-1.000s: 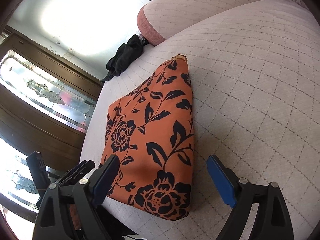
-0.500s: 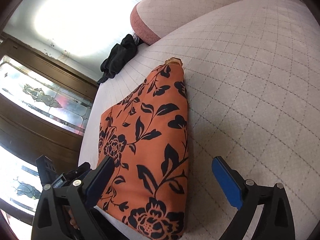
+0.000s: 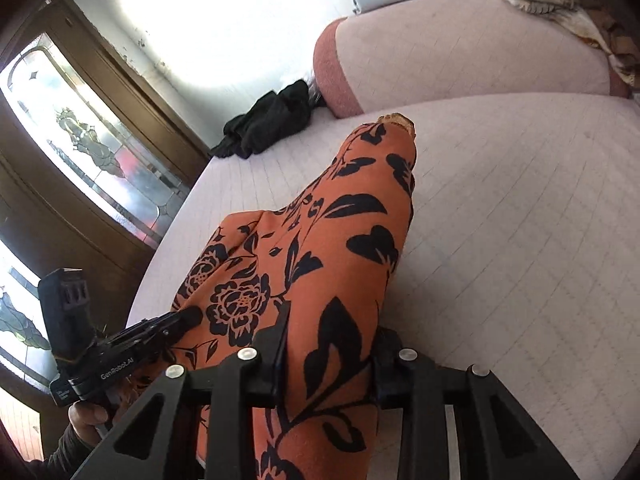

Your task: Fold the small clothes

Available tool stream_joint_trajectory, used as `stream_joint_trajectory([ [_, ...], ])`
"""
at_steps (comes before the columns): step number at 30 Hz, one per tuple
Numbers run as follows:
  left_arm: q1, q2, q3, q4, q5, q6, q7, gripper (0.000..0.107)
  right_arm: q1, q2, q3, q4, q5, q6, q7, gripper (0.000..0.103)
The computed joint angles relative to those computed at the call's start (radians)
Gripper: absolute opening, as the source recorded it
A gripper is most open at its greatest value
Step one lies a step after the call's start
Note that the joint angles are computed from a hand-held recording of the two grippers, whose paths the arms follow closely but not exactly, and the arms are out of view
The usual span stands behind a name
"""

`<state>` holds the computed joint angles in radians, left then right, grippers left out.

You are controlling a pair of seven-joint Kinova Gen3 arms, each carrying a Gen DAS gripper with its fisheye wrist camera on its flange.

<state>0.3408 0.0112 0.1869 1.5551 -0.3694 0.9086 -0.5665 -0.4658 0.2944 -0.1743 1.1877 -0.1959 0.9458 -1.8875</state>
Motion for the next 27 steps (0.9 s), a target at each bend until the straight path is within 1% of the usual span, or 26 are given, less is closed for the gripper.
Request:
stream_joint_trajectory([
  [1,-0.025,0.010,0.007,0.001,0.030,-0.022,-0.028,0.021,0.020,-0.011,-0.008,0.017,0.015,-0.016,-0.011,0.033],
  [2,-0.043,0.021,0.007,0.004,0.065,-0.038,-0.054,0.027,0.052,-0.020,-0.035,0.041,0.040,-0.033,-0.039,0.033],
  [3,-0.042,0.039,-0.004,0.000,0.084,-0.038,-0.071,0.028,0.092,-0.028,-0.081,0.066,0.081,-0.046,-0.080,0.033],
  [4,-0.023,0.063,-0.020,-0.009,0.087,-0.021,-0.080,0.036,0.127,-0.028,-0.112,0.088,0.110,-0.049,-0.121,0.036],
  [5,0.014,0.093,-0.052,-0.028,0.074,0.011,-0.079,0.049,0.146,-0.021,-0.124,0.103,0.128,-0.036,-0.161,0.040],
  [6,0.044,0.116,-0.066,-0.040,0.046,0.052,-0.061,0.055,0.147,-0.007,-0.118,0.111,0.150,-0.007,-0.202,0.045],
  [7,0.055,0.120,-0.068,-0.037,0.033,0.077,-0.051,0.064,0.130,-0.003,-0.097,0.128,0.183,0.015,-0.243,0.061],
  [8,0.053,0.106,-0.063,-0.018,0.026,0.087,-0.039,0.065,0.093,-0.012,-0.063,0.154,0.221,0.020,-0.283,0.068],
  [9,0.039,0.077,-0.041,0.014,0.005,0.085,-0.012,0.067,0.047,-0.034,-0.031,0.181,0.256,0.009,-0.324,0.072],
  [10,0.042,0.052,-0.030,0.037,-0.030,0.098,0.024,0.073,0.001,-0.058,-0.005,0.209,0.297,-0.017,-0.365,0.075],
  [11,0.063,0.031,-0.033,0.054,-0.071,0.128,0.063,0.078,-0.046,-0.082,0.018,0.225,0.338,-0.027,-0.405,0.076],
  [12,0.070,0.010,-0.022,0.065,-0.106,0.163,0.097,0.078,-0.092,-0.101,0.035,0.231,0.378,-0.020,-0.446,0.076],
  [14,0.071,-0.033,0.007,0.086,-0.150,0.216,0.140,0.080,-0.185,-0.122,0.047,0.211,0.460,0.011,-0.527,0.080],
  [16,0.074,-0.054,0.031,0.076,-0.172,0.275,0.147,0.082,-0.277,-0.129,0.055,0.168,0.541,0.073,-0.589,0.085],
  [18,0.083,-0.073,0.089,0.067,-0.222,0.349,0.210,0.085,-0.370,-0.130,0.053,0.127,0.622,0.154,-0.648,0.089],
  [19,0.093,-0.082,0.116,0.063,-0.249,0.382,0.244,0.087,-0.416,-0.123,0.055,0.108,0.663,0.195,-0.678,0.093],
  [20,0.098,-0.096,0.125,0.064,-0.273,0.403,0.262,0.090,-0.463,-0.112,0.058,0.085,0.704,0.235,-0.711,0.098],
  [21,0.109,-0.103,0.142,0.063,-0.298,0.434,0.288,0.092,-0.499,-0.104,0.055,0.074,0.744,0.276,-0.741,0.101],
  [22,0.107,-0.104,0.177,0.054,-0.319,0.475,0.312,0.095,-0.517,-0.103,0.033,0.073,0.776,0.314,-0.764,0.102],
  [24,0.137,-0.094,0.211,0.034,-0.358,0.537,0.344,0.096,-0.525,-0.085,-0.046,0.052,0.840,0.395,-0.798,0.102],
  [25,0.152,-0.089,0.220,0.019,-0.365,0.568,0.338,0.096,-0.536,-0.075,-0.066,0.041,0.854,0.431,-0.804,0.102],
  [27,0.180,-0.074,0.229,-0.007,-0.377,0.610,0.337,0.096,-0.570,-0.058,-0.068,0.016,0.859,0.485,-0.800,0.102],
])
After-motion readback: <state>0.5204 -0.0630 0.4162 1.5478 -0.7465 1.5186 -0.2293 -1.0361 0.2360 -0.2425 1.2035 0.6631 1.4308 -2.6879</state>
